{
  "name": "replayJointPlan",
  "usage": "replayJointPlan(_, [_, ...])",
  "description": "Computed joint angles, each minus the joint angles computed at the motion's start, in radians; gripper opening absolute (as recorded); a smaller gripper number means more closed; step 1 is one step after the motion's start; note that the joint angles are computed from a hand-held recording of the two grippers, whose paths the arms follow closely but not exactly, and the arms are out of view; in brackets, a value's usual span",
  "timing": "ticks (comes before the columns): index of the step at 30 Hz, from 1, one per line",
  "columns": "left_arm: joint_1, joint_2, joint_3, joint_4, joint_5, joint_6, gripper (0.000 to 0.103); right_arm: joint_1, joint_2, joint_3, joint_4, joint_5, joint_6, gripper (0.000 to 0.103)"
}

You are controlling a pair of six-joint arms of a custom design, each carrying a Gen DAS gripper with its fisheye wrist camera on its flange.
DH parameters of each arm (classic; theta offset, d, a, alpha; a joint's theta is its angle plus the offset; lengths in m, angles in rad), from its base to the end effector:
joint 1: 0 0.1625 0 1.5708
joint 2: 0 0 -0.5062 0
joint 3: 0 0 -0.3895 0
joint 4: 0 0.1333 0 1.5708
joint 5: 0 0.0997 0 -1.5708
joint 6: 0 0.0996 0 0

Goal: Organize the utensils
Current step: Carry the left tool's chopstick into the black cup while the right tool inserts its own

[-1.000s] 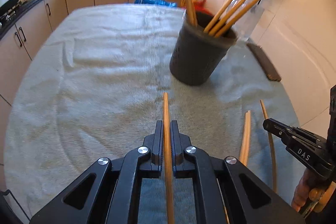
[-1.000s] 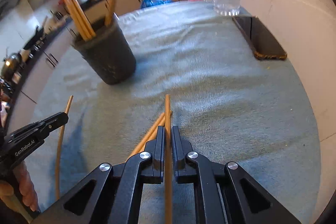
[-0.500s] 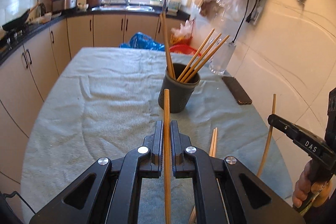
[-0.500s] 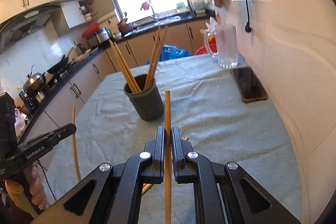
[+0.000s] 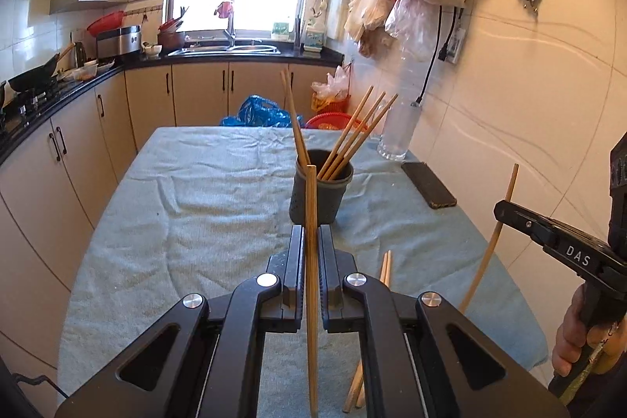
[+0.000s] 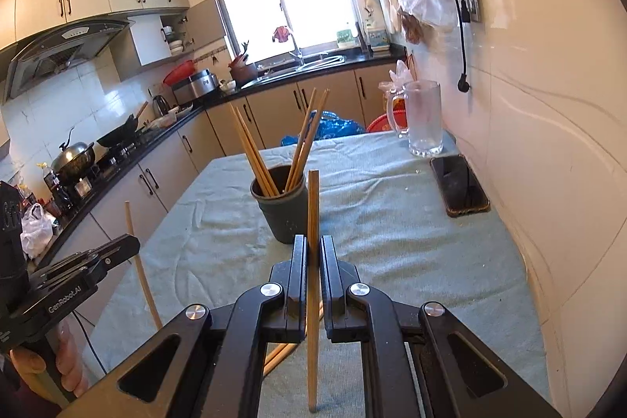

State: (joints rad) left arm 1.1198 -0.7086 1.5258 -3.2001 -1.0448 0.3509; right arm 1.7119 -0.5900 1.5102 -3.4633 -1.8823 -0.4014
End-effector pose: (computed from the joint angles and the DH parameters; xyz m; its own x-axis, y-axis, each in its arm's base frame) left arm -0.1759 -0.7837 0.2210 -0.7770 0.2589 -0.5738 0.6037 0.5646 -0.5628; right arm 0.2130 -0.7687 0.1632 -0.8693 -0.1104 0.4817 -0.4551 0.5591 -0.6930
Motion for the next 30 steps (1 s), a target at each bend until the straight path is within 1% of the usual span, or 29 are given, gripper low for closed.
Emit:
replayJointPlan(8, [0.002,0.006,-0.065,0.028,-0.023,-0.017,0.006,0.011,0.010,-0.051,-0.001,0.014,-0.014,0.007])
replayJointPlan(16, [-0.007,0.033,-0.196,0.094,-0.029,0.002,0.006,0.025,0.031,-0.159,0.056,0.031,-0.022,0.007])
replayJointPlan(22, [-0.020,0.059,-0.320,0.172,-0.056,0.010,0.006,0.045,0.067,-0.300,0.127,0.051,-0.022,0.007])
replayJointPlan(26, [-0.033,0.094,-0.417,0.194,-0.051,0.039,0.006,0.052,0.102,-0.405,0.172,0.071,-0.013,0.007])
replayJointPlan(30, [-0.039,0.161,-0.569,0.259,-0.043,0.059,0.006,0.060,0.162,-0.550,0.228,0.090,0.001,0.007])
